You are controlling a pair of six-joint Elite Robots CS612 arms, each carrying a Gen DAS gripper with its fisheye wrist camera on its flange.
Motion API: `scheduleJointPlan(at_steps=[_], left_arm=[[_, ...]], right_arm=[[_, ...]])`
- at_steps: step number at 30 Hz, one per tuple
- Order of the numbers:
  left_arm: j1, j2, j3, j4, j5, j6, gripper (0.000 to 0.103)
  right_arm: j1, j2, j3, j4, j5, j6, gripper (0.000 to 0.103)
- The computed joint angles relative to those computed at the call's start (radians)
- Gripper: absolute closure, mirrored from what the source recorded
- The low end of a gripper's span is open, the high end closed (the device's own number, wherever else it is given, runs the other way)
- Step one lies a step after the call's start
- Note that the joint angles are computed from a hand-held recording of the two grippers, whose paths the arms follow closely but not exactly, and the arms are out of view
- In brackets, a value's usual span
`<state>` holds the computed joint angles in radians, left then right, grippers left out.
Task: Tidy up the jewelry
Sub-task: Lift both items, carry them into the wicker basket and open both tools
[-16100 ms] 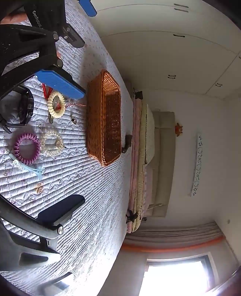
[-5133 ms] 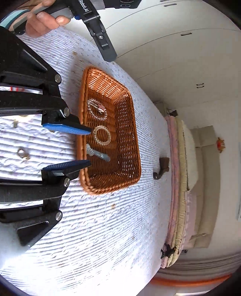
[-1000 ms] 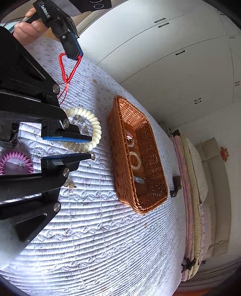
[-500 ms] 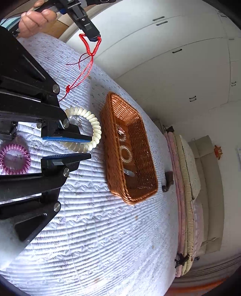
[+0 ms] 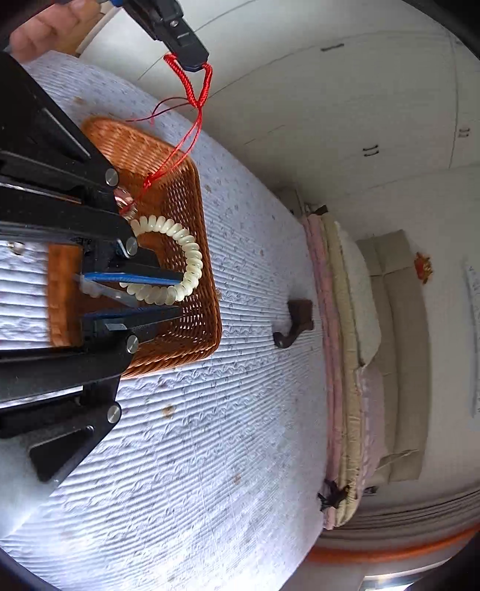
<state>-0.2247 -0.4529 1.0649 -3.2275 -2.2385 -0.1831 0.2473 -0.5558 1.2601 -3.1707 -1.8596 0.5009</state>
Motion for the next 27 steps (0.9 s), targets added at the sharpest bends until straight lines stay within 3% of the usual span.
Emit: scheduleJointPlan(at_steps=[3,5,8,14,19,20,21,22,23,27], left_arm=[[-0.001,0.077,-0.130,0.153,-0.026,-0.012,0.099],[-0.006,0.104,-0.174,0.203,-0.005,0.000,0.099],[-0.018,0.114,-0.183,0.257,0.052,0.066,0.099],[-0.044,0.108,-0.168,0.348,0.182,0.169,0.099],[-0.055,0.078,-0.113,0.319,0.249,0.211,0.096],[-0.056,0.072,-0.104,0.318,0.253,0.219,0.087],[-0.057,0.063,-0.090,0.322,0.264,0.231,0.080],[-0.057,0.056,-0.079,0.316,0.265,0.237,0.064],[-0.057,0.047,-0.061,0.291,0.259,0.240,0.054],[-0.051,-0.005,0.036,0.168,0.224,0.249,0.054]], right_arm=[[-0.015,0.041,-0.086,0.125,-0.003,0.027,0.090],[-0.019,0.059,-0.128,0.188,0.006,0.015,0.090],[-0.017,0.086,-0.185,0.282,0.000,-0.017,0.090],[-0.028,0.093,-0.182,0.301,0.064,0.004,0.090],[-0.029,0.090,-0.180,0.330,0.122,-0.012,0.089],[-0.027,0.087,-0.172,0.319,0.125,-0.016,0.087],[-0.024,0.081,-0.160,0.304,0.121,-0.020,0.078],[-0.020,0.072,-0.142,0.284,0.109,-0.021,0.067],[-0.015,0.059,-0.109,0.251,0.098,-0.018,0.063],[0.000,0.005,0.001,0.149,0.084,-0.022,0.060]])
